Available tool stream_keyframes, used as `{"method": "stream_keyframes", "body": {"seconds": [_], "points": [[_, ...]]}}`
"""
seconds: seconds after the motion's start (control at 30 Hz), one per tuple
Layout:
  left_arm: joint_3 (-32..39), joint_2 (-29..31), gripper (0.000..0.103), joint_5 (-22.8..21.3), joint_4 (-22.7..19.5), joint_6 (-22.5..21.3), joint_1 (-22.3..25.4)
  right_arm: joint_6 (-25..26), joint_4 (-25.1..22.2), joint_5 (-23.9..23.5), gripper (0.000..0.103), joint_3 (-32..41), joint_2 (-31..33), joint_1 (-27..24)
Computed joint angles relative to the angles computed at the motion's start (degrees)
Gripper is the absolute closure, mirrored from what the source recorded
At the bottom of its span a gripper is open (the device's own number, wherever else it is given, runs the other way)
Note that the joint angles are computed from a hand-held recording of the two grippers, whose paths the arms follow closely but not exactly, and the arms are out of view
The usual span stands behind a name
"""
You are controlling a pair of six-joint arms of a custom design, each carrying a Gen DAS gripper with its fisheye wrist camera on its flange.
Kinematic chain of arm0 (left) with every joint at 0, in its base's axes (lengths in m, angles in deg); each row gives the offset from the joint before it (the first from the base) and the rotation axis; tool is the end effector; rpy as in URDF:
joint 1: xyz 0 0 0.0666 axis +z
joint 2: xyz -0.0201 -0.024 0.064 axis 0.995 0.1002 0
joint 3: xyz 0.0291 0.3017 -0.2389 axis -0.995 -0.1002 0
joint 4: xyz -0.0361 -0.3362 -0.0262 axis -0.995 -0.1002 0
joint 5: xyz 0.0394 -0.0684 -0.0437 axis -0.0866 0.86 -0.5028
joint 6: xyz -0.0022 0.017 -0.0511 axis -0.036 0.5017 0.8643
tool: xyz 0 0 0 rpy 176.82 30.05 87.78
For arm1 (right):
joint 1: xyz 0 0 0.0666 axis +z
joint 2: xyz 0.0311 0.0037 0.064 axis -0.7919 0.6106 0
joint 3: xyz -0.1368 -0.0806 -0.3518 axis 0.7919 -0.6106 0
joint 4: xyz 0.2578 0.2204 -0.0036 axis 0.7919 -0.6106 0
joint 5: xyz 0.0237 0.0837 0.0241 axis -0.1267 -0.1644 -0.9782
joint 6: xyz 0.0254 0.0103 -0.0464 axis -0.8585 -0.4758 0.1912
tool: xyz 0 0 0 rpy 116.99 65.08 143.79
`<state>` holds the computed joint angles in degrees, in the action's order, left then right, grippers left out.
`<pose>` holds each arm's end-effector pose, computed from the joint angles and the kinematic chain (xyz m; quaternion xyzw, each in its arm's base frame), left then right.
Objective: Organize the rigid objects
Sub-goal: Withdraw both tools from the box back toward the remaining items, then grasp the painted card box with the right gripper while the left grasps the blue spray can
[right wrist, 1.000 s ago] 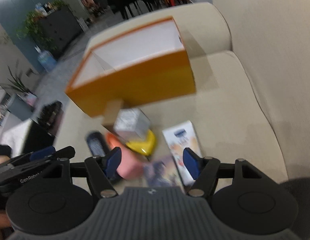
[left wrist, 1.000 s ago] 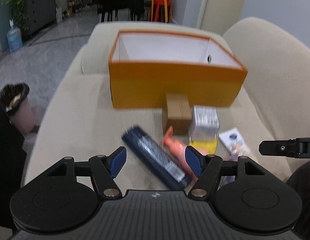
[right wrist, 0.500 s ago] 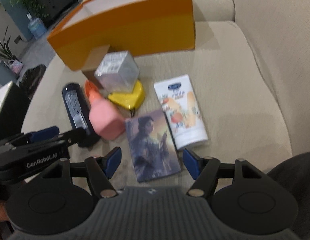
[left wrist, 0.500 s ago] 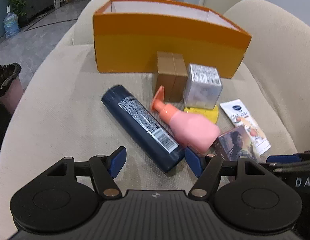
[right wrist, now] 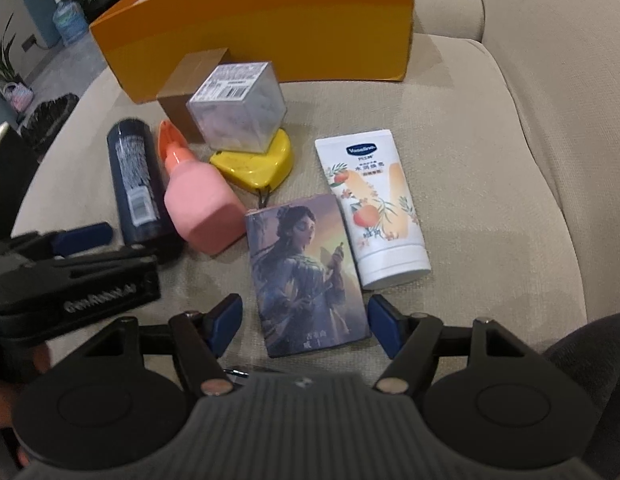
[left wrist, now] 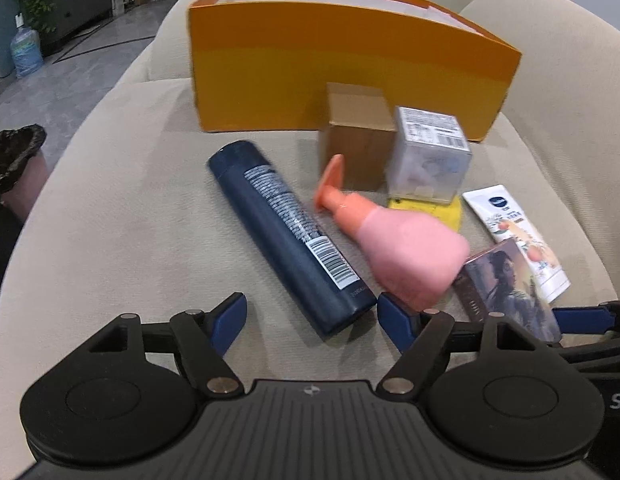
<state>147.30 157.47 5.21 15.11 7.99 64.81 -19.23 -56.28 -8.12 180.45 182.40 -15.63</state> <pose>0.5537 -0.1999 0.2914 0.1674 0.9373 -0.1031 0.2876 0.4482 0.3226 0.3590 0.1047 0.9716 0.0183 0.2116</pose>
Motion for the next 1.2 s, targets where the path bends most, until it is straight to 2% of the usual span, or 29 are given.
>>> {"method": "stream_keyframes", "body": {"seconds": [0.4, 0.57, 0.87, 1.07, 1.17, 1.2], "points": [[-1.05, -1.02, 0.015, -2.98, -0.66, -0.16, 3.45, 3.22, -1.97, 2.60, 0.032, 3.18, 3.59, 0.74], [-1.32, -0.38, 0.020, -5.16, 3.16, -2.12, 2.29, 3.78, -0.72, 3.02, 0.032, 2.82, 3.89, 0.98], [3.67, 3.86, 0.020, -7.87, 4.49, -2.87, 1.26, 3.93, 0.89, 5.54, 0.039, 2.96, 4.37, 0.65], [4.28, 5.48, 0.018, -8.40, 7.89, -3.40, 0.99, 4.86, 0.31, 6.38, 0.040, 3.38, 4.70, 1.15], [3.38, 5.21, 0.028, -7.25, 9.22, -4.18, 1.09, 4.92, 0.32, 6.49, 0.040, 3.57, 4.99, 1.22], [3.25, 5.05, 0.036, -6.78, 9.26, -4.35, 1.12, 4.96, 0.26, 6.49, 0.040, 3.59, 5.01, 1.23]]}}
